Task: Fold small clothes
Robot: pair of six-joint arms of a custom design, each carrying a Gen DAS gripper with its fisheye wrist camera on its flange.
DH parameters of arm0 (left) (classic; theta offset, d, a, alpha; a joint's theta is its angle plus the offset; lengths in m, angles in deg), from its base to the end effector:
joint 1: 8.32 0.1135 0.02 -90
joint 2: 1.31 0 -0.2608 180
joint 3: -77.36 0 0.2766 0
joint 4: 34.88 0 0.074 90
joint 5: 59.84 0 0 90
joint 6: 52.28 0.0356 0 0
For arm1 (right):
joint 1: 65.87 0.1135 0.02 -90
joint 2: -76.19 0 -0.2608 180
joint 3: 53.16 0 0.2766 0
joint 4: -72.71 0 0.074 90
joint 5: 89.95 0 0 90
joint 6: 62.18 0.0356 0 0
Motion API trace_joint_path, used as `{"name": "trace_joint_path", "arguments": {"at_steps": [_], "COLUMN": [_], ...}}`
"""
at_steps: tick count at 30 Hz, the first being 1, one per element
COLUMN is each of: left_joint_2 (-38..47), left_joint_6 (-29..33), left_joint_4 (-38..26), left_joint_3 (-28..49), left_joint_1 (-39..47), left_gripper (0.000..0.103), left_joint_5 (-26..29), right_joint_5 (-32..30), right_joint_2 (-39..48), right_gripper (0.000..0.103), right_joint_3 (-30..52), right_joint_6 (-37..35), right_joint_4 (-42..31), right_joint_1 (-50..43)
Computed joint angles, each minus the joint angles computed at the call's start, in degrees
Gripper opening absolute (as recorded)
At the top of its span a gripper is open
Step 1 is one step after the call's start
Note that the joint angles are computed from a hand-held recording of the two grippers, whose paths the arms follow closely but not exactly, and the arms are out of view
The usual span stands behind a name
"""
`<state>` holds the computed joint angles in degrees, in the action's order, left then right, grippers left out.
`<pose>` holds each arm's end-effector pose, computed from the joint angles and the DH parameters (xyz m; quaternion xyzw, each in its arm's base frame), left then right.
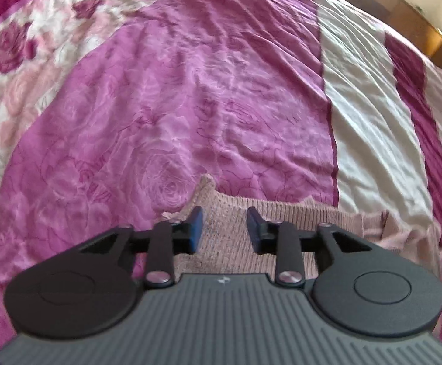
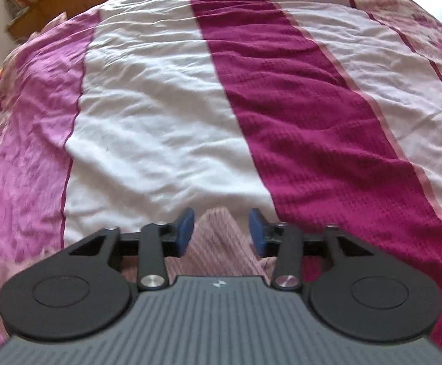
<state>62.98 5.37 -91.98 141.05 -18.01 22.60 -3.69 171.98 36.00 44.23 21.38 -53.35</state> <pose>0.2392 -0.0361 0.2532 -0.2063 0.9362 -0.0404 0.2818 0.3696 0.0845 0.2482 0.0236 0.9604 0.0993 0.2592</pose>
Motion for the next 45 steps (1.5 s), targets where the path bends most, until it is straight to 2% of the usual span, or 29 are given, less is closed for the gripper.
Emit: {"name": "trace_joint_path", "arguments": {"at_steps": [3,7,9,12,17,20,24,26,28,31,34,37,41,45], "left_joint_2": [0.0,-0.1,-0.6,-1.6,-4.2,-4.5,-5.7,-6.7,-7.4,-8.0,-8.4,-8.9,-9.2,-9.4], "left_joint_6": [1.9,1.3,-0.2,-2.4,-4.0,-4.3,-4.4,-4.4,-4.1,-3.0,-2.2,-1.7,-1.0,-2.4], "left_joint_4": [-0.5,-0.8,-0.9,-1.0,-0.7,-0.7,-0.7,-1.0,-1.3,-1.7,-2.0,-2.2,-1.8,-3.1], "left_joint_3": [-0.8,-3.0,-4.7,-7.2,-10.0,-10.1,-10.8,-11.3,-11.7,-12.0,-12.0,-12.2,-12.8,-12.0], "left_joint_1": [-2.0,-5.1,-6.4,-8.1,-9.3,-9.2,-8.5,-8.4,-8.4,-8.4,-8.0,-7.0,-5.6,-6.9], "left_gripper": [0.035,0.035,0.035,0.035,0.035,0.035,0.035,0.035,0.035,0.035,0.035,0.035,0.035,0.035], "left_joint_5": [0.3,0.1,0.1,-0.1,-1.0,-1.0,-0.8,-0.9,-1.0,-1.3,-1.3,-0.9,0.2,-1.0], "right_joint_5": [-3.3,-8.8,-7.7,-11.3,-16.8,-20.1,-22.3,-23.2,-22.6,-20.3,-17.8,-16.9,-12.6,-10.3], "right_joint_2": [-3.1,-1.9,-1.1,3.4,14.6,18.8,18.5,17.9,18.1,17.9,13.1,6.1,4.1,2.9], "right_gripper": [0.050,0.050,0.050,0.050,0.050,0.050,0.050,0.050,0.050,0.050,0.050,0.050,0.057,0.061], "right_joint_3": [-4.3,-4.4,-4.4,-0.9,10.3,14.9,13.4,12.9,14.3,16.2,11.4,2.9,-2.8,-7.4], "right_joint_6": [-3.5,-10.3,-13.1,-12.7,-11.4,-8.3,6.2,10.3,8.2,1.1,-4.5,-8.6,-10.3,-5.7], "right_joint_4": [2.1,0.6,1.6,1.0,-4.1,-4.3,5.8,8.3,5.9,-0.1,-1.4,-1.2,-2.0,3.3], "right_joint_1": [1.5,4.1,6.1,7.0,8.4,9.0,7.8,7.1,7.1,7.9,8.6,8.9,10.8,11.4]}}
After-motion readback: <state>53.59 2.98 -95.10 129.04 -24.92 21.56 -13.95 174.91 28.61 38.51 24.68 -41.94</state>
